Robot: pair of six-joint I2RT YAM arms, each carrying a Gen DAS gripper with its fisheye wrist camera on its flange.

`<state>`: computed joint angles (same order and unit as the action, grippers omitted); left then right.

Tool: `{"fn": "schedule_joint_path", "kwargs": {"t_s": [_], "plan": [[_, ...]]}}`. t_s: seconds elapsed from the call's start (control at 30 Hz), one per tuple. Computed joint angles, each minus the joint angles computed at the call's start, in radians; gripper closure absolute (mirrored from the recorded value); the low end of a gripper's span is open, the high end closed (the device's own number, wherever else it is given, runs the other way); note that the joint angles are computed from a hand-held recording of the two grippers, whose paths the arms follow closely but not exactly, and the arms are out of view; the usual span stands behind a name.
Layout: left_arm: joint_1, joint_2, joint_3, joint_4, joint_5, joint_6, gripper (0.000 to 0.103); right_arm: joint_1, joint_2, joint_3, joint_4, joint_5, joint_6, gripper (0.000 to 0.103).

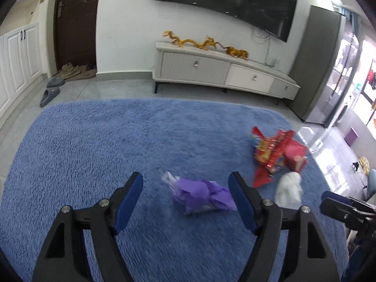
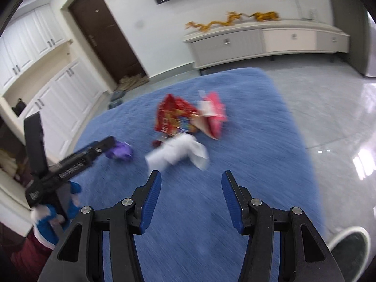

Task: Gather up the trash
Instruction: 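Grasp the purple wrapper with the left gripper while the right grasps the white tissue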

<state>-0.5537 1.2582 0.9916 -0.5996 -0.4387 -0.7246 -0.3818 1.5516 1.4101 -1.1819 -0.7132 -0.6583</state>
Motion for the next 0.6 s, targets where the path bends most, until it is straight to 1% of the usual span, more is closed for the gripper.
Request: {"fn": "schedule_joint_path", "kwargs": {"t_s": [0.07, 0.17, 0.23, 0.3, 0.37, 0.4, 0.43, 0.47, 0.5, 0.53, 0.6], "plan": [[0.023, 0.014, -0.009, 0.014, 0.024, 0.004, 0.029, 0.074, 0.01, -0.012, 0.054, 0.008, 0.062, 0.05], [0.055, 0.024, -0.014, 0.024, 0.079, 0.011, 0.03, 0.156, 0.006, -0.046, 0.169, 0.06, 0.157, 0.05], [0.068, 0.028, -0.014, 0.034, 0.094, 0.023, 0.031, 0.196, 0.012, -0.063, 0.237, 0.099, 0.217, 0.046], [0.065, 0.029, -0.015, 0.041, 0.103, 0.03, 0.039, 0.219, 0.027, -0.071, 0.272, 0.12, 0.25, 0.046], [0.058, 0.024, -0.017, 0.05, 0.106, 0.039, 0.05, 0.233, 0.03, -0.088, 0.296, 0.139, 0.257, 0.047], [0.05, 0.02, -0.019, 0.053, 0.102, 0.045, 0.054, 0.236, 0.02, -0.106, 0.317, 0.144, 0.26, 0.056], [0.042, 0.018, -0.018, 0.052, 0.097, 0.046, 0.059, 0.234, 0.006, -0.121, 0.328, 0.148, 0.255, 0.067], [0.032, 0.017, -0.015, 0.049, 0.091, 0.047, 0.064, 0.225, 0.001, -0.125, 0.321, 0.143, 0.243, 0.068], [0.017, 0.018, -0.012, 0.044, 0.079, 0.041, 0.065, 0.212, -0.004, -0.131, 0.315, 0.132, 0.232, 0.073], [-0.002, 0.016, -0.009, 0.039, 0.066, 0.035, 0.068, 0.198, -0.012, -0.137, 0.305, 0.121, 0.219, 0.076], [-0.038, 0.005, -0.009, 0.03, 0.042, 0.025, 0.07, 0.168, -0.032, -0.152, 0.289, 0.102, 0.189, 0.079]]}}
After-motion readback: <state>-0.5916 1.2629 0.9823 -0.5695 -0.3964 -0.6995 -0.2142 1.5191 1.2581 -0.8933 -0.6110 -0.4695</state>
